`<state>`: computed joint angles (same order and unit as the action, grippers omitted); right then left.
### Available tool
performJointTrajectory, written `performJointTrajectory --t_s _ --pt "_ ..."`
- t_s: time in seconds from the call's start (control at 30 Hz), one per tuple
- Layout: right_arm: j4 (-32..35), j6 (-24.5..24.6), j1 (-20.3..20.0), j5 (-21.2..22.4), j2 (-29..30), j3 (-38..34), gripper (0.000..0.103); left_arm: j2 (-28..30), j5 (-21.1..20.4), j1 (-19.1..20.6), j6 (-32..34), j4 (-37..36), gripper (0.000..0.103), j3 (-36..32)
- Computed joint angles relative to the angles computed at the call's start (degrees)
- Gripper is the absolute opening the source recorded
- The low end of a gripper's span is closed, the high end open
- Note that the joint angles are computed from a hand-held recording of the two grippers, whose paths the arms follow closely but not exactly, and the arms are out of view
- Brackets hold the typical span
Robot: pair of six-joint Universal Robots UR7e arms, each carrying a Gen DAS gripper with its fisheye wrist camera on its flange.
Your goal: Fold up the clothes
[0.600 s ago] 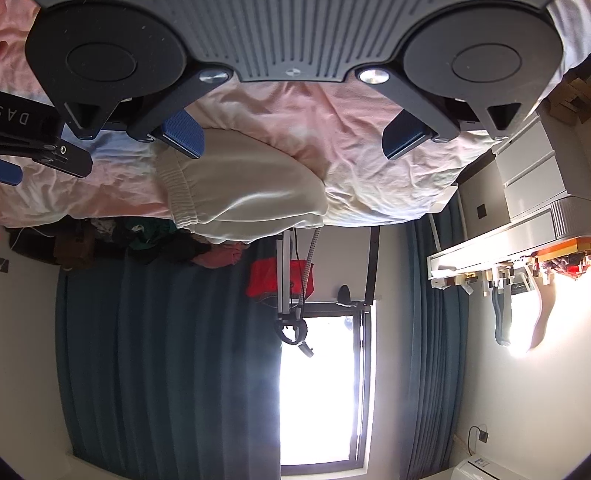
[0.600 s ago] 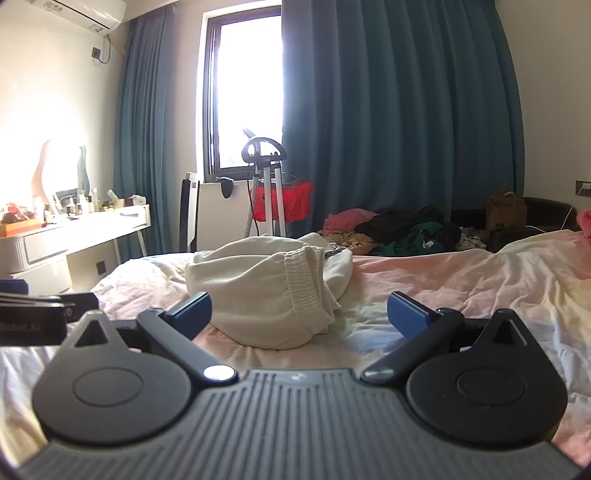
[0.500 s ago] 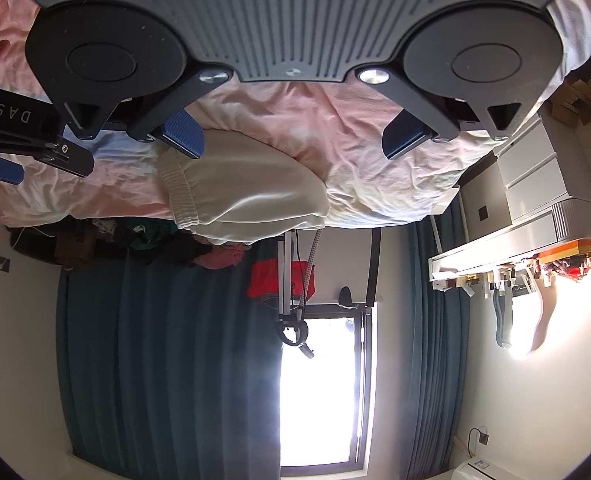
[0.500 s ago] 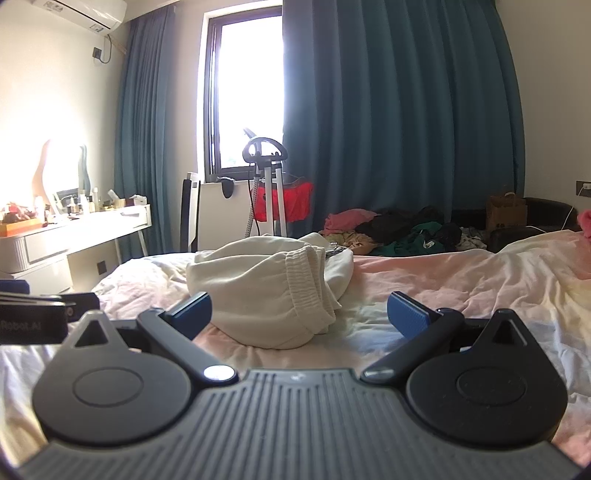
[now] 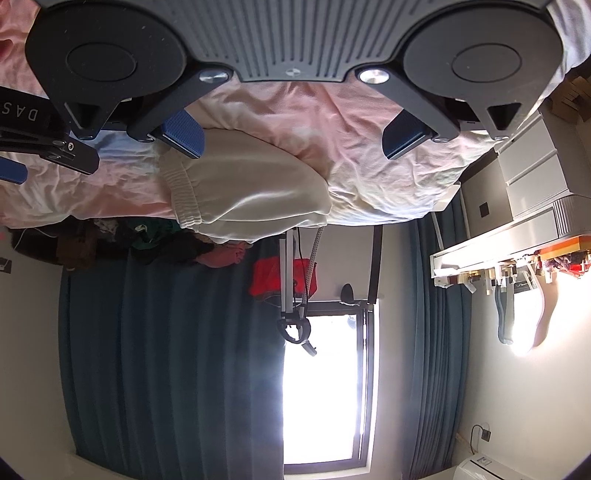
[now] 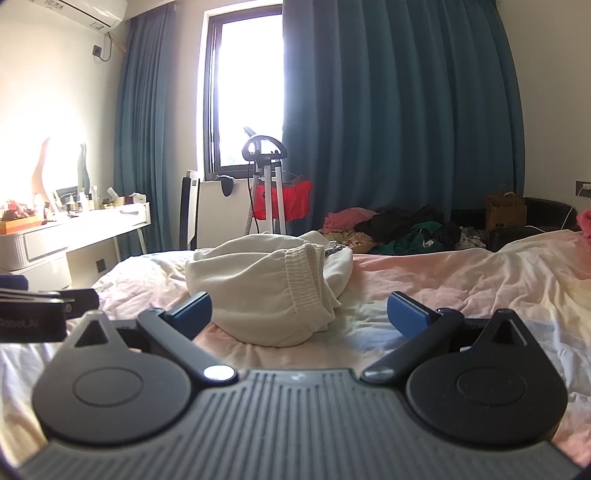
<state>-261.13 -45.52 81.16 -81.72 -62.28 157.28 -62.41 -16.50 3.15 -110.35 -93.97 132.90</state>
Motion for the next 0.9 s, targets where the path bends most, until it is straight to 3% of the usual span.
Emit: performJointTrajectory --t_s 0.37,0.9 --pt "4.84 1.04 0.46 -1.26 -3.52 -0.01 0.103 -0.26 0.22 -0.2 -3.06 1.97 0.103 0.31" --pt "8.62 2.68 1.22 -3.06 -5.89 -0.33 0.103 -0.06 -0.09 0.62 0.31 -1.02 0.103 0.62"
